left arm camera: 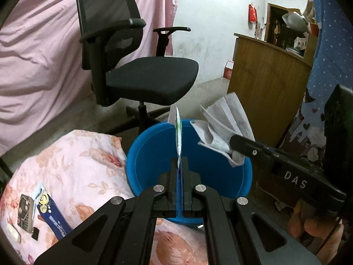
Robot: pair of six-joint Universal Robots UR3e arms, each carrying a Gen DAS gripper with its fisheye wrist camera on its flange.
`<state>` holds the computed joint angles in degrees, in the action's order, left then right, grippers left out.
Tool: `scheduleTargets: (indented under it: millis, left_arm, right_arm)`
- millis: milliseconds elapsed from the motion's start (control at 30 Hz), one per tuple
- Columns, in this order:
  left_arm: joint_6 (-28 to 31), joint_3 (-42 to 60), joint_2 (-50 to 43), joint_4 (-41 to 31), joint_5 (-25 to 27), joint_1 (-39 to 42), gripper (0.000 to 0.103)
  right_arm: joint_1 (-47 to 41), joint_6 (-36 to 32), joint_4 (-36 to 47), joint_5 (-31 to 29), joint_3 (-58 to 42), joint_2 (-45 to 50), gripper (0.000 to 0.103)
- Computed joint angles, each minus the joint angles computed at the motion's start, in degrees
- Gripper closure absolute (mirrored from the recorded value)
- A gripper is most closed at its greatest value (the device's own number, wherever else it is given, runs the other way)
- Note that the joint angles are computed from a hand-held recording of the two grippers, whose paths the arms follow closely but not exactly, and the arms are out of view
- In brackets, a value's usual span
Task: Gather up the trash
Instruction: 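Carry both items over the blue bucket and open both tools to drop them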
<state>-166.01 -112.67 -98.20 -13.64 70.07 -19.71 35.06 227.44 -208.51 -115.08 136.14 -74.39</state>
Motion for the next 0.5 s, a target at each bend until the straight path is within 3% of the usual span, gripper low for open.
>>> scheduleTargets:
  millis: [167,233,300,500]
  left_arm:
    - [-0.27,1.34,-1.05,-1.16,1.96,-1.20,0.097]
    - [-0.65,0.69,-0.83,-0.37,2.51,-1.18,0.079]
    - [-1.50,-0.88,-0.47,1.99,2.67,-0.86,0.072]
    - [-3.88,-3.89,1.89,3.85,1.57,1.87,0.072]
  right_arm:
    - [-1.67,0.76,-0.50,2.27,1.80,-0.25,0.073]
    - [-2.08,0.89,-0.52,2.83,2.29,-0.42,0.072]
    - [-2.50,0.88,-0.20,3.44,2.16,-0.56,0.069]
    - [-1.52,0.06,-0.53,1.73,0.93,-0.34,0.056]
